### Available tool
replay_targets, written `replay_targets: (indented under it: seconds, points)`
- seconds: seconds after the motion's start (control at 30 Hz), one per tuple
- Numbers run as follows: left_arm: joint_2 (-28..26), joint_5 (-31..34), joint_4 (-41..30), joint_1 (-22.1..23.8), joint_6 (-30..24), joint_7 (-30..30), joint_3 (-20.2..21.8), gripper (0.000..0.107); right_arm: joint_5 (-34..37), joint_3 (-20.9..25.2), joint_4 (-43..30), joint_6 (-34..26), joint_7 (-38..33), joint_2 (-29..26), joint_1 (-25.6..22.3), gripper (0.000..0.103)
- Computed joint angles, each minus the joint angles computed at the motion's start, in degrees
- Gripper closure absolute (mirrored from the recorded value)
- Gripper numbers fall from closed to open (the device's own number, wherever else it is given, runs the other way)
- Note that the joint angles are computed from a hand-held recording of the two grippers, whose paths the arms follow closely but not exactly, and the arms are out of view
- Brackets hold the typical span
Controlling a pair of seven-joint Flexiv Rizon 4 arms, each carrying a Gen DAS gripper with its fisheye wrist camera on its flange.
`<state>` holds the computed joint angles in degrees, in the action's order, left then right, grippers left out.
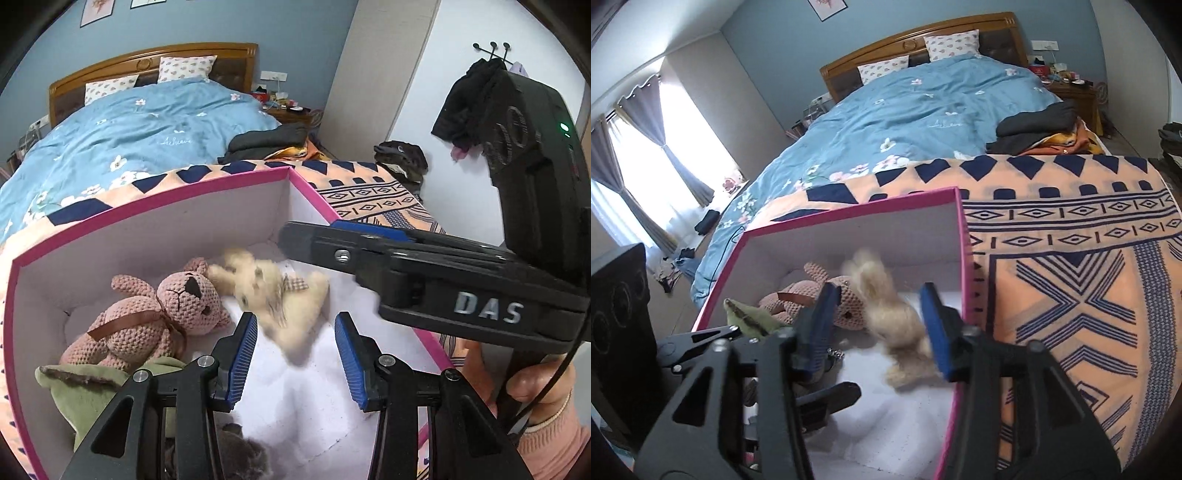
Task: Organize objects
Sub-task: 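Lower the cream bunny into the box and open the right tool, then move the right tool to the pink satin pouch and grasp its cord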
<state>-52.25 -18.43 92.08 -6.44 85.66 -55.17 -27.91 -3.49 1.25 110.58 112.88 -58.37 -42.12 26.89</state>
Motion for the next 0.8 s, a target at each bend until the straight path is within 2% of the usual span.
replay_targets:
  seconds: [0.1,0.23,0.33,0.47,0.67,0.8]
  points:
    - [0.3,0.6,1.7,1.1,2.1,0.5,-1.2,0.061,-0.2,1.0,1.8,1.8,-0.7,0.8,-0.6,0.049]
    - [0.6,3.2,6.6,6.0,6.6,1.9,-7.2,0.054,-0.8,3.0,4.9,5.2,-1.8,2.1,-1.6,0.049]
    - [0.7,7.1,11.4,11.6,10.4,2.0,-13.2,0.048,-2.2,5.2,8.1,8.8,-3.0,3.4,-2.9,0.049]
    - [1.4,13.2,17.4,16.8,15.5,0.4,-17.9,0.043,-3.4,7.0,13.3,13.9,-5.0,5.7,-3.2,0.049]
    - [1.6,21.8,24.9,23.5,20.1,-3.2,-22.5,0.04,-3.4,8.7,22.2,22.0,-9.1,8.4,-2.6,0.048]
    - [0.8,26.8,28.4,25.9,21.8,-5.6,-23.3,0.04,-0.2,9.0,26.8,25.4,-11.1,8.4,-0.1,0.048]
